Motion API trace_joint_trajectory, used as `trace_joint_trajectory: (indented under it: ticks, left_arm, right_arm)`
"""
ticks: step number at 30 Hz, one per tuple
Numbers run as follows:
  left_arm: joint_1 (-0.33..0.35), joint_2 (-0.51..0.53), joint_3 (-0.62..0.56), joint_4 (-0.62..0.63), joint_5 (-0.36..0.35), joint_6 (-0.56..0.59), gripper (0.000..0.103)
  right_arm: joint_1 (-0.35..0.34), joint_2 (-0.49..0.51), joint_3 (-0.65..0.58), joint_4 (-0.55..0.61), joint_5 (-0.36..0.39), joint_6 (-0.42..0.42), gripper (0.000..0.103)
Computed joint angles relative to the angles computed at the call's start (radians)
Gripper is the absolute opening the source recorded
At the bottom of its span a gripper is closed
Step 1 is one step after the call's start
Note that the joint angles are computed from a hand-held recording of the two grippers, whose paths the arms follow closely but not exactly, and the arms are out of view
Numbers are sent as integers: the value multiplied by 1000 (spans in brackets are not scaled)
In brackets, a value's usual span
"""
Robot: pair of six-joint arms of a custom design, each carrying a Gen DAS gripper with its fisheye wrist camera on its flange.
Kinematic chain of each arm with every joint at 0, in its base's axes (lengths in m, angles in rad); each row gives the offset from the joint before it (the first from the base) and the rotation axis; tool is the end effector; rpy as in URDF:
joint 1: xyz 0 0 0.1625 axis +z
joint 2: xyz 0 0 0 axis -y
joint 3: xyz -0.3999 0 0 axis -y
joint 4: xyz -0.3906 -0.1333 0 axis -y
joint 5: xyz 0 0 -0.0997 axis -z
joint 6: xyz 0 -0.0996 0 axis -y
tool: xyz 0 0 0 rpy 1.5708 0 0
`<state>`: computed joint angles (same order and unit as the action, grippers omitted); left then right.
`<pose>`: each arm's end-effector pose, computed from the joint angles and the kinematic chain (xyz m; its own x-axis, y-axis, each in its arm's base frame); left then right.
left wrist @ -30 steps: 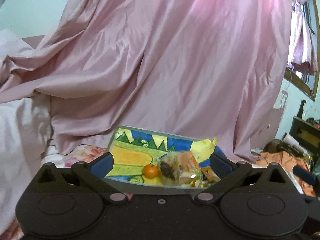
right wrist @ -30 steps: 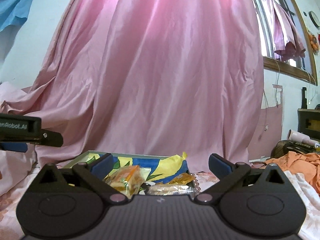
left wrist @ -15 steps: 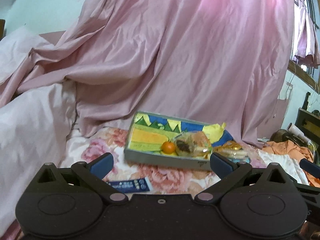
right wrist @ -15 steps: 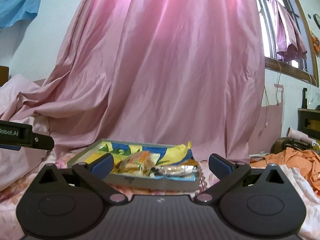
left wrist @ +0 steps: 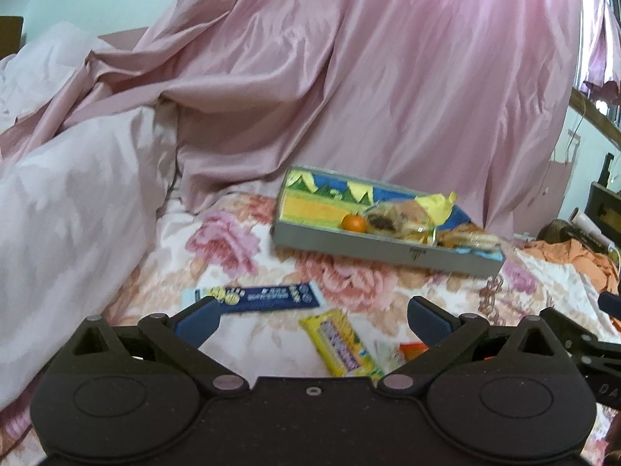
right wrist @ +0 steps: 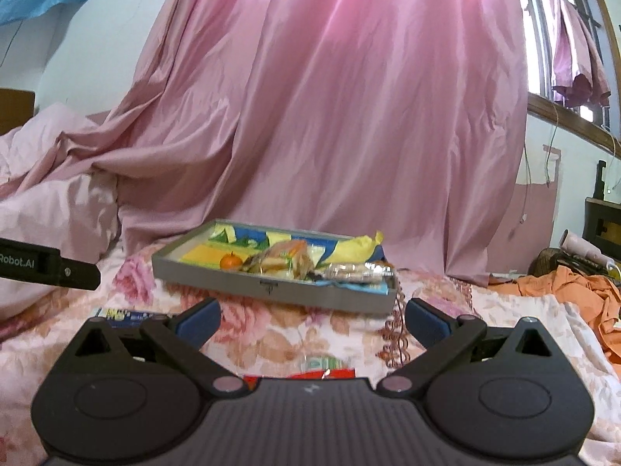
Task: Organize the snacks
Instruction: 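Move both tools back toward the remaining snacks on the bedspread, then grasp the yellow snack bar with the left tool while the right tool grasps the red tofu packet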
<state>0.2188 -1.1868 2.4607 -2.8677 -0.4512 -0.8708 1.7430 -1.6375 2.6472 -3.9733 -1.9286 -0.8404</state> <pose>-0.3077 -0.2968 0.1186 -0.8204 0.1053 -0.5620 0.5408 0.4619 -0.7029 0.1468 -0.2695 0.3124 -0.6325 -0.0105 0.7745 -0.7517 0.2498 -0.6104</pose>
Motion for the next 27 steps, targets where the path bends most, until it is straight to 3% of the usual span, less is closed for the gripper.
trace_joint_trajectory:
  ticks: [10,20,27]
  left_arm:
    - [24,-28,35,117,-78,-107,102]
    - [75,15,14,105,-155,-52,102]
    - [112,62,-8,68,-192,0,102]
  right_arm:
    - [2,-32,25,134,-100,44,103]
    - [-34,-15,18,253,-165,119,103]
    - [-59,12,6,275,-190,130,103]
